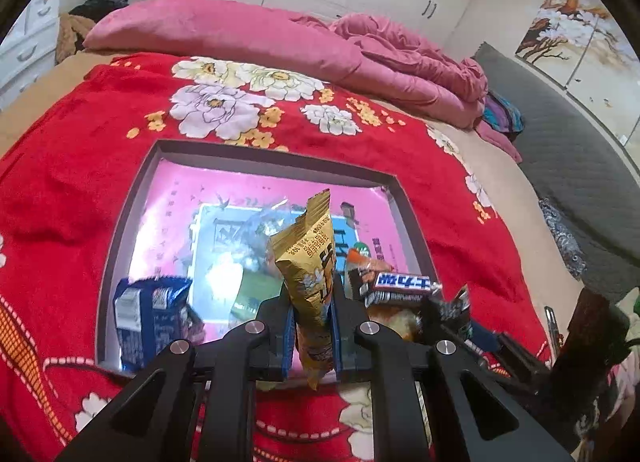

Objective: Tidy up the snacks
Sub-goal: 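Carry the yellow tube snack over the tray with the left tool while the right tool carries the pea snack, then release the yellow tube snack into the tray with the left tool while the right tool releases the pea snack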

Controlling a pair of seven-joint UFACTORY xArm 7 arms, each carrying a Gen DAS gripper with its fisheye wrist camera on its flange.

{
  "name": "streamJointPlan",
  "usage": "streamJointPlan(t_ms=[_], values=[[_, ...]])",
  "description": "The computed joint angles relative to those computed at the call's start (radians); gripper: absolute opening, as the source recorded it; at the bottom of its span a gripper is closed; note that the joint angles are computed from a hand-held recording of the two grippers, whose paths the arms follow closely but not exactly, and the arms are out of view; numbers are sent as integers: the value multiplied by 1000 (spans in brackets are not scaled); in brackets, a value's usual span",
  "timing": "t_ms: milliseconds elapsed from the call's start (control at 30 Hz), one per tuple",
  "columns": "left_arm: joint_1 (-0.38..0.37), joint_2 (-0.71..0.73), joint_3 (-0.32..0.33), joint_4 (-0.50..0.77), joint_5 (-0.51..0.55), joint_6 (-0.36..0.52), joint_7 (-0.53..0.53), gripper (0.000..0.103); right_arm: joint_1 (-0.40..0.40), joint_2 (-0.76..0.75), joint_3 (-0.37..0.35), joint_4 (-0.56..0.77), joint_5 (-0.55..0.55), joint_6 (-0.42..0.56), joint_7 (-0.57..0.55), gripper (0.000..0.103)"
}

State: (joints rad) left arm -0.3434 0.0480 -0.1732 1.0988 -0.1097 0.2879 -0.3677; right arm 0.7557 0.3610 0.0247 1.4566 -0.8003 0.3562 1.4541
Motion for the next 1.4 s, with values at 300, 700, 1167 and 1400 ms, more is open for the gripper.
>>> streamJointPlan(t_ms=[300,700,1167,1400], values=[[1,60,-7,50,-20,-5,27,15,8,42,0,45,33,-8,-53,53],[4,91,-11,58,-74,30,50,16,48,79,-41,89,33,-1,-65,59],[-6,67,1,53,-10,56,7,41,64,51,-46,76,-31,63,-22,74],[0,45,1,37,-9,59,-1,44,34,24,-22,32,-65,64,41,74]])
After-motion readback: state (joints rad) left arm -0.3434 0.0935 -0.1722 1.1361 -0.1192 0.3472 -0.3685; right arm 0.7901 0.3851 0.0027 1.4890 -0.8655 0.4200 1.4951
